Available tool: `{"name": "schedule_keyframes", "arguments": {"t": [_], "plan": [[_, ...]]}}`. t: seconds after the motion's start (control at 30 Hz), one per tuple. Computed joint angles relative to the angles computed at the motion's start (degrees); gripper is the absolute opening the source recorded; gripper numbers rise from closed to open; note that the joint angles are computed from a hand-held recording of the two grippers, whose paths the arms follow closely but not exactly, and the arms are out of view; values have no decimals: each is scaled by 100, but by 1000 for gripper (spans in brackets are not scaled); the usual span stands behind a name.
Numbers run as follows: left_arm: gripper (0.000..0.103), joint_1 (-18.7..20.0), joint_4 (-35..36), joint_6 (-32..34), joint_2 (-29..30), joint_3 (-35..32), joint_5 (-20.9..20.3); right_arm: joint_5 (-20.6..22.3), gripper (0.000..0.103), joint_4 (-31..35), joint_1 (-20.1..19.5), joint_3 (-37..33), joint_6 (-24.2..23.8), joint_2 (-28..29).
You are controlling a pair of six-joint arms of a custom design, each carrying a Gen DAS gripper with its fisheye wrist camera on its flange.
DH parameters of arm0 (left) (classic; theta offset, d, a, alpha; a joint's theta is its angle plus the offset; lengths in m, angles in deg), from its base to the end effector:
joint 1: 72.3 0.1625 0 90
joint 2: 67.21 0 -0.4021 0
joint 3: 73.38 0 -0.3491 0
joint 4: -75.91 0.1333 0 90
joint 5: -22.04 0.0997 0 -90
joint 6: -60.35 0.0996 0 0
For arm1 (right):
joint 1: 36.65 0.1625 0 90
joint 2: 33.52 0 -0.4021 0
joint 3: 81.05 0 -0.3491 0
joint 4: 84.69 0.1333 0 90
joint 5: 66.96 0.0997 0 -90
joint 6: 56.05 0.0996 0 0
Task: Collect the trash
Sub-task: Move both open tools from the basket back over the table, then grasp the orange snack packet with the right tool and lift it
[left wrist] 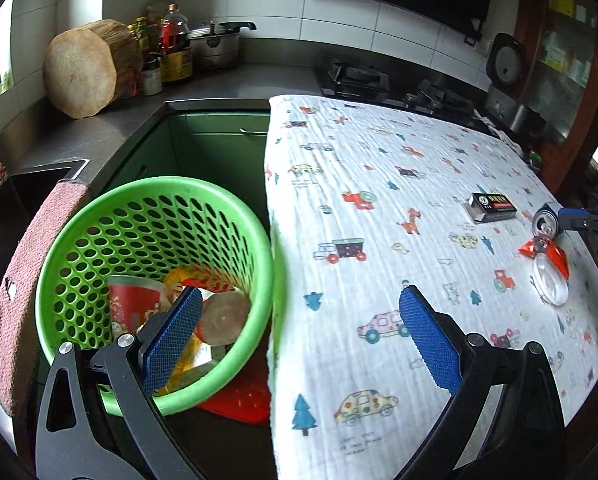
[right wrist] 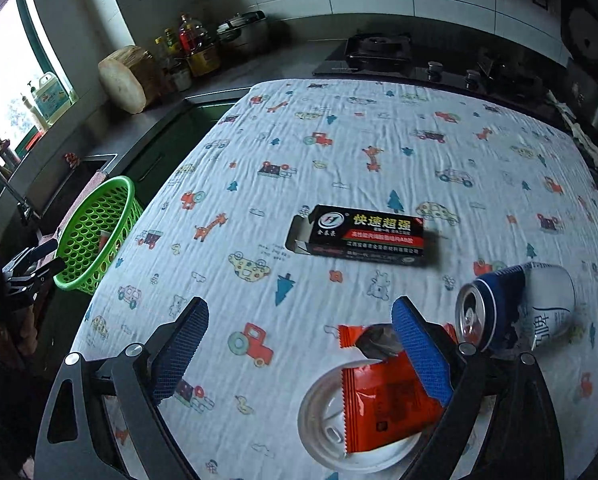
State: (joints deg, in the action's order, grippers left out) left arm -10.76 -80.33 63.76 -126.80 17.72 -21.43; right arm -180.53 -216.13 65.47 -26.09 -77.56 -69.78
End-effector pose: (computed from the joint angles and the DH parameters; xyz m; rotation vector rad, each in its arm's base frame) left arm -0.1157 -0.6449 0.3273 0.3367 2.3141 -0.9236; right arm 0.2556 -0.7451 0.2427 0.6629 -2.5794 0.4878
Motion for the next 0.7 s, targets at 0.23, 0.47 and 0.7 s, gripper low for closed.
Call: {"name": "schedule_keyframes", "arguments": {"t": [0.23,0.47,0.7], "plan": [[97,-167,179,100,399,-227,-232,-83,91,-226,-250,664,135,-500],[97,-238,488,35,692,-454,-252,232,91,-195,-487,864,68,-693],[97,-296,718,7,886,-621,-189,697,91,33,-744,738,148,-660]]}}
